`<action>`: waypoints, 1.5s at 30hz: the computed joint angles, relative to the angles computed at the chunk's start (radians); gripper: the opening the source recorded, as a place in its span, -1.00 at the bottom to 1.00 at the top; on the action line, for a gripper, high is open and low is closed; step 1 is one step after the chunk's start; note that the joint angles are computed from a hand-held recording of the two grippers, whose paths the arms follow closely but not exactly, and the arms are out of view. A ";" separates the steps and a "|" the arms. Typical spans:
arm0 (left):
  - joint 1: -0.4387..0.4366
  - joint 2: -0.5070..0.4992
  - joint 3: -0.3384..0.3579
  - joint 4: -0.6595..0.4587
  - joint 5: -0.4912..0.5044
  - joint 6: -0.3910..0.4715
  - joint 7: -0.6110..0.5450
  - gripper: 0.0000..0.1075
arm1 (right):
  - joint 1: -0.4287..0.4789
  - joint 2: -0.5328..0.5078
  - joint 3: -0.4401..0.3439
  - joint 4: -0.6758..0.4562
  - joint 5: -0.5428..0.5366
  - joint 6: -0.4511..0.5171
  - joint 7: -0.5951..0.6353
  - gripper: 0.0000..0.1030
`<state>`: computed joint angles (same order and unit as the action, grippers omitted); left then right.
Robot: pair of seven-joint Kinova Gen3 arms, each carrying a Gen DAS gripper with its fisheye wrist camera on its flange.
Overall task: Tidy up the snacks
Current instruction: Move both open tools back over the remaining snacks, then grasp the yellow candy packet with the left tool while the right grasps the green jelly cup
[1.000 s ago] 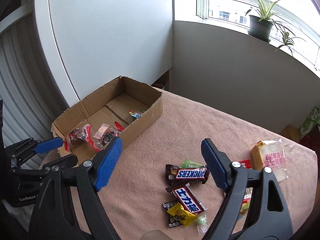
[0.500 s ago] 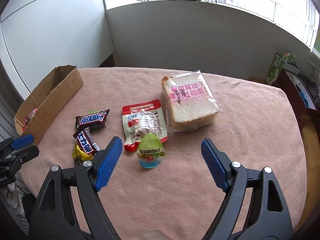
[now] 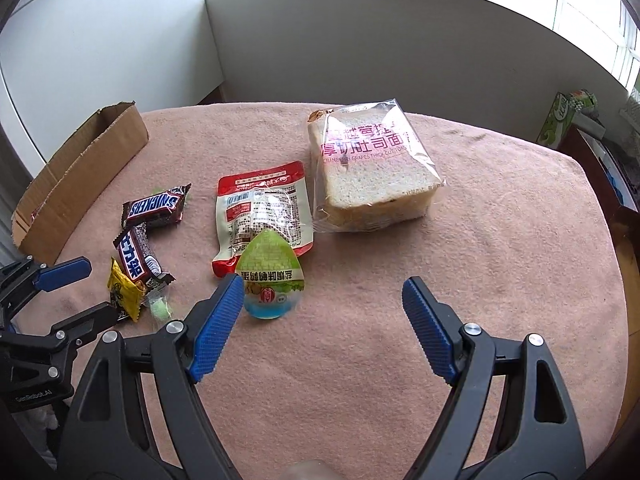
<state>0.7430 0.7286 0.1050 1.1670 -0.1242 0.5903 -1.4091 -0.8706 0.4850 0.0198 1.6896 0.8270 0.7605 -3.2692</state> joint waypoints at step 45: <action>-0.044 -0.018 0.022 0.109 0.048 -0.125 -0.036 -0.57 | -0.001 0.048 0.040 -0.050 -0.105 -0.037 0.148 -0.47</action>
